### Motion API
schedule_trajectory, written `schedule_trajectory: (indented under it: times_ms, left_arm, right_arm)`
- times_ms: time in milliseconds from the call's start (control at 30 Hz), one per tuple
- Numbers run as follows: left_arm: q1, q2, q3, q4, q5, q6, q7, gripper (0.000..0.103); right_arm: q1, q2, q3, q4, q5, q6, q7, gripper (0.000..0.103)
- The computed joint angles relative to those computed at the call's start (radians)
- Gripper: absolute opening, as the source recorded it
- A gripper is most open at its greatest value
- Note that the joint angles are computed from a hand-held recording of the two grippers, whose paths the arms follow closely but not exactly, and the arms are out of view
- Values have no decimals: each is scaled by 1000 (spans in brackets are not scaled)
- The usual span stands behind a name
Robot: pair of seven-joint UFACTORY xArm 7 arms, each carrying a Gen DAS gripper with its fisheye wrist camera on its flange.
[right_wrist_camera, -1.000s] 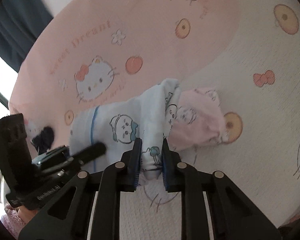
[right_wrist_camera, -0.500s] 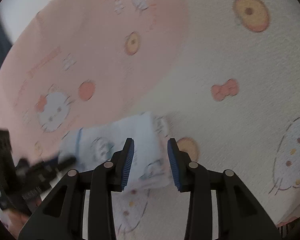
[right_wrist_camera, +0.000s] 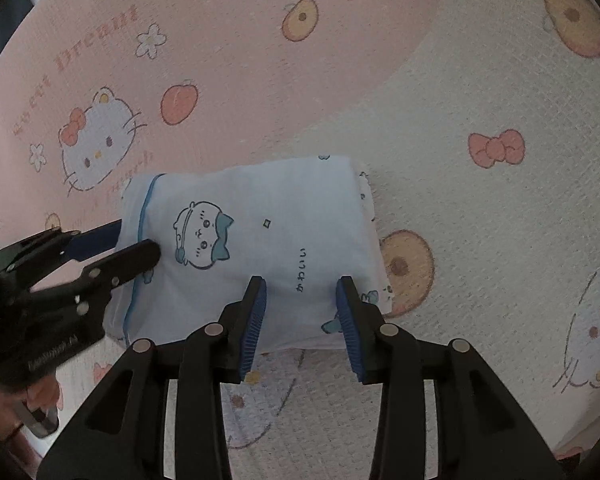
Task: Fold clothes
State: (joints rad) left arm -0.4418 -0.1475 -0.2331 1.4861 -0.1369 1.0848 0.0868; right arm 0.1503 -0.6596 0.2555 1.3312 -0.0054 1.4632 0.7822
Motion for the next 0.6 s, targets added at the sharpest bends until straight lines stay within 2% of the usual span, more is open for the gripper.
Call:
schedule_trajectory:
  times_ms: [233,300,333,400,500,600]
  left_arm:
    - [16,45,17,28,-60,6,-56,49]
    - [7,-1,-7,27,6,-43,-96,46]
    - [4,-23,-16,19,34,-74,-100,40]
    - [-8,-40,-15,28,21,-91,-82,36]
    - [-29,-7,-13,66,-24,-60,-6,33]
    - [-40,53,-32,106,24,-6,3,33]
  right_arm:
    - [-1,28,7,26,-19,9,-5,38]
    - [-5,37,4,42,-17,12,4,38]
    - [-8,43,5,48,-23,16,6,38]
    - [-11,42,0,44,-24,14,14,38]
    - [-17,39,-14,35,-15,2,33,38]
    - [-28,45,-15,39,-27,-5,45,38]
